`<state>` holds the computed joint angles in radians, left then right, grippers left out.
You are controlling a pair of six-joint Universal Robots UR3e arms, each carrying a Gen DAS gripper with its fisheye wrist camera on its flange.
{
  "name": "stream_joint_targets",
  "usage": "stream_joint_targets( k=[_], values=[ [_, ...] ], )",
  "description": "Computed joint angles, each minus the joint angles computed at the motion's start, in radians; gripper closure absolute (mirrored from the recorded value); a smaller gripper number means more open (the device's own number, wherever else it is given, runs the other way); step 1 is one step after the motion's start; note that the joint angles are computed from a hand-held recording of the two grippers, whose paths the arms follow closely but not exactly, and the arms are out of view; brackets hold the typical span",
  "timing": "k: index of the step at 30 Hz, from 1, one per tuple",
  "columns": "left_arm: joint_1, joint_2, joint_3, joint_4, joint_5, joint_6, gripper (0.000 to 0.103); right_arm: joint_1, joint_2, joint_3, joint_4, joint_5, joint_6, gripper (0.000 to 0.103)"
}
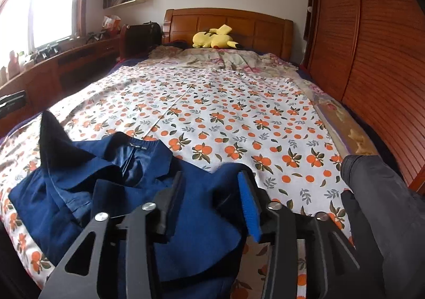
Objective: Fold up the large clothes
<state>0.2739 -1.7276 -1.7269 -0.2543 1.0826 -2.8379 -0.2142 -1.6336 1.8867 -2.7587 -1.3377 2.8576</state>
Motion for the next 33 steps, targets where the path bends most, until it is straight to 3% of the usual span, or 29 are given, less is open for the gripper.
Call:
stream_joint_targets(
  k=[4, 9, 15, 22, 25, 33],
  values=[
    [0.016, 0.072, -0.172, 0.098, -0.034, 0.013, 0.010, 0.055, -0.012, 0.017, -0.043, -0.074, 0.014, 0.048],
    [0.057, 0.115, -0.339, 0.199, -0.110, 0.013, 0.008, 0.113, -0.012, 0.014, -0.001, -0.093, 0.011, 0.048],
    [0.090, 0.115, -0.447, 0.267, -0.147, 0.086, 0.007, 0.218, 0.024, 0.035, 0.020, -0.150, 0.020, 0.048],
    [0.135, 0.117, -0.458, 0.231, -0.194, 0.105, 0.007, 0.285, 0.029, 0.069, 0.091, -0.218, -0.001, 0.050],
    [0.143, 0.121, -0.460, 0.228, -0.200, 0.106, 0.007, 0.281, 0.015, 0.059, 0.158, -0.232, -0.014, 0.056],
    [0.148, 0.126, -0.460, 0.217, -0.204, 0.114, 0.007, 0.316, -0.006, 0.031, 0.255, -0.264, -0.056, 0.056]
  ],
)
